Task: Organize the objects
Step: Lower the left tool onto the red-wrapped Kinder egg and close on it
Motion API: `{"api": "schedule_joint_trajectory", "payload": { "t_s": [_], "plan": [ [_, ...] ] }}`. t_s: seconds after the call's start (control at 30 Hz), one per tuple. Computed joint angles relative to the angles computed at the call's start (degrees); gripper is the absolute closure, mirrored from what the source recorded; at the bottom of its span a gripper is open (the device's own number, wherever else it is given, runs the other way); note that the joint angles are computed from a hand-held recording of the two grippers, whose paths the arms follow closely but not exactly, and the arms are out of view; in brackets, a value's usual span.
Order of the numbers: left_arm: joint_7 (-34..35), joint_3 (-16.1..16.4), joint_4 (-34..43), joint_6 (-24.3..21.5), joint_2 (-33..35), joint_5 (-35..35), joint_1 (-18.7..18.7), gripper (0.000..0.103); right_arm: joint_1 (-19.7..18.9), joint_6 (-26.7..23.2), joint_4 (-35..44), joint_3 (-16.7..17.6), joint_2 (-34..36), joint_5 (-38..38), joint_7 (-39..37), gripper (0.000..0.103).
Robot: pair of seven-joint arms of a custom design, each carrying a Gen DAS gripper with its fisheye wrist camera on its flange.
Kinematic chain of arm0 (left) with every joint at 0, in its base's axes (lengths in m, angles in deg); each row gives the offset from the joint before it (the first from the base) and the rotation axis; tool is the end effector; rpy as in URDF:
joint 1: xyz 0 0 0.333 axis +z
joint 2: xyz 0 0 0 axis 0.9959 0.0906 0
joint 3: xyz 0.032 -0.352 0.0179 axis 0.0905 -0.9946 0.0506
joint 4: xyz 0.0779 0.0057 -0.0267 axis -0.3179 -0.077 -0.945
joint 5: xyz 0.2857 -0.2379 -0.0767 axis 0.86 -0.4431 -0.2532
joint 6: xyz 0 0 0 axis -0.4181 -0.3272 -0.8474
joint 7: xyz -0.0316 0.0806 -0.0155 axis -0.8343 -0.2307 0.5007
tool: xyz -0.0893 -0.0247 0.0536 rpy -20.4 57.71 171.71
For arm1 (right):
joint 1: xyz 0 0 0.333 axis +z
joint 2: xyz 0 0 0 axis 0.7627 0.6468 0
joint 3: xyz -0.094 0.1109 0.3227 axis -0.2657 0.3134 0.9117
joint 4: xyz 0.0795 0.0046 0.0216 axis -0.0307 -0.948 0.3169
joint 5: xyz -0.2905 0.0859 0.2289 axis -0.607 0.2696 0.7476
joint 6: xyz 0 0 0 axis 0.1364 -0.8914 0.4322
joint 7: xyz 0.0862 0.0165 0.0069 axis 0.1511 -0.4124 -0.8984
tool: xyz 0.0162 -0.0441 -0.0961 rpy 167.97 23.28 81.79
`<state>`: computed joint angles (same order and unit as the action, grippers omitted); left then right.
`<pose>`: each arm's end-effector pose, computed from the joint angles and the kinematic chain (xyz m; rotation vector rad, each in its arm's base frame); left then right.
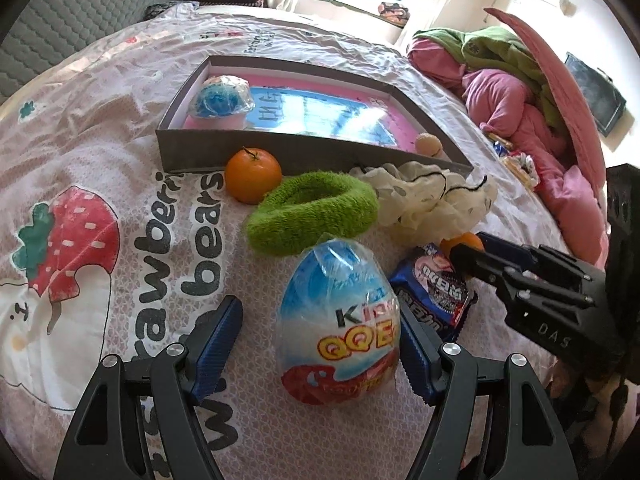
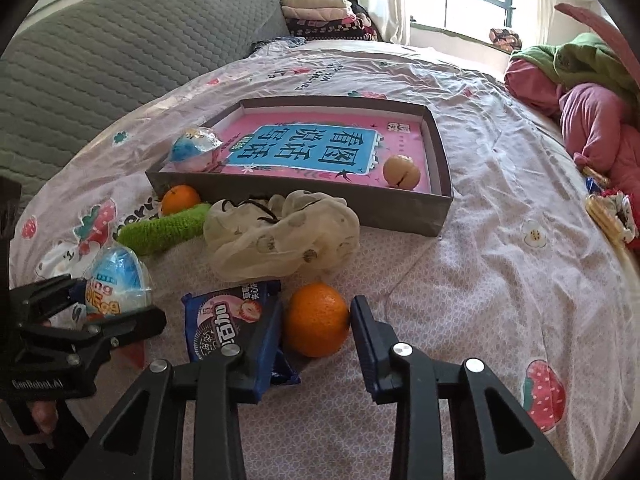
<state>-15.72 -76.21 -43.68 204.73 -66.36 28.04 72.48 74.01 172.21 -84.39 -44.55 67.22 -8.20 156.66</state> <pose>0.6582 -0.2088 0.4672 -2.1438 1.6860 -0.8799 0.7212 0.3809 0.4883 -2.1971 1.1998 -0.3541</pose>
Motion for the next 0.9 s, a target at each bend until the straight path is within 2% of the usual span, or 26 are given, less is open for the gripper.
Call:
{"api": "schedule_joint_trajectory", "payload": {
  "t_s": [0.13, 0.27, 0.4, 0.47, 0.8, 0.9],
  "plan": [
    [0.8, -0.6, -0.7, 1.4, -0.1, -1.1, 0.7, 0.029, -0.2, 0.0, 0.1, 0.3, 0.0, 0.5, -0.2, 0.067],
    [3.1, -1.7, -1.2, 2.5, 0.0, -2.7, 1.4, 0.044, 0.0, 0.3, -0.1, 0.0, -0.1, 0.2, -0.3, 0.068],
    [5.8, -2.7, -1.0, 2.1, 0.3, -4.4, 1.8, 0.050, 0.1, 0.5, -0.4, -0.2, -0.2, -0.2, -0.3, 0.068],
    [5.8, -2.2, -1.2, 2.3, 0.2, -4.3, 1.1, 0.051, 0.1, 0.6, -0.5, -0.2, -0.3, -0.2, -0.2, 0.068],
    [10.1, -4.1, -2.4, 4.0, -0.5, -8.2, 2.3, 0.051, -0.5, 1.9, -2.5, -0.3, -1.6, -0.2, 0.5, 0.068],
    [10.7, -3.8, -2.6, 4.2, -0.9, -8.1, 1.6, 0.051, -0.7, 2.6, -3.4, -0.3, -2.2, -0.1, 0.7, 0.068]
  ]
}}
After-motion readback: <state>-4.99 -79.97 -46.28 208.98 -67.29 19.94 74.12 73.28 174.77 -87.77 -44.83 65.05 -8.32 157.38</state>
